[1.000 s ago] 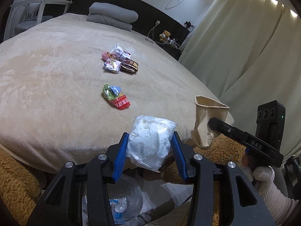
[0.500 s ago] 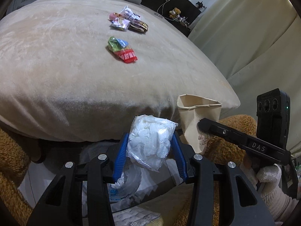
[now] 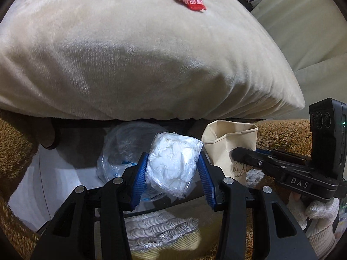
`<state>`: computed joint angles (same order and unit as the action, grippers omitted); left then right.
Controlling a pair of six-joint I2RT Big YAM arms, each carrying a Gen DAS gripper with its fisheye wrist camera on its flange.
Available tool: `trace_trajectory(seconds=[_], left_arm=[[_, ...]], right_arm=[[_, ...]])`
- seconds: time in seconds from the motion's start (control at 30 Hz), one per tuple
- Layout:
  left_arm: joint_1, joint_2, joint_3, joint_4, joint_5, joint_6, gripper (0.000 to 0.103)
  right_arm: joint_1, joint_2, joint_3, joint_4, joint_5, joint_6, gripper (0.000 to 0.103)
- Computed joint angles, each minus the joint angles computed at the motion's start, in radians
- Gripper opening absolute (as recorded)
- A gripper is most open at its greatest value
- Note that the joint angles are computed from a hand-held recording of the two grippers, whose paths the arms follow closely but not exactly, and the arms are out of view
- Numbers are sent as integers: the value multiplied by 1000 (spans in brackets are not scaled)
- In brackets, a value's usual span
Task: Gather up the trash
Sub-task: 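Carry the paper bag and white bag down over the floor trash bag, then open both tools to drop the paper bag and white bag into the trash bag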
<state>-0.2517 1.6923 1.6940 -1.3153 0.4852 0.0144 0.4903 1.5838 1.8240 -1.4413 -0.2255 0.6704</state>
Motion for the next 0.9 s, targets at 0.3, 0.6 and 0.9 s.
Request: trace_trajectory(seconds=[0.3, 0.6, 0.9], left_arm=[[-25, 72, 42, -95, -78, 8, 45], [-47, 125, 66, -155, -139, 13, 45], [-48, 138, 76, -175, -146, 19, 45]], right_arm=[[3, 93, 54, -120, -28, -29, 19], [-5, 142, 64, -150, -50, -11, 19], [-17, 131, 49, -129, -56, 2, 20]])
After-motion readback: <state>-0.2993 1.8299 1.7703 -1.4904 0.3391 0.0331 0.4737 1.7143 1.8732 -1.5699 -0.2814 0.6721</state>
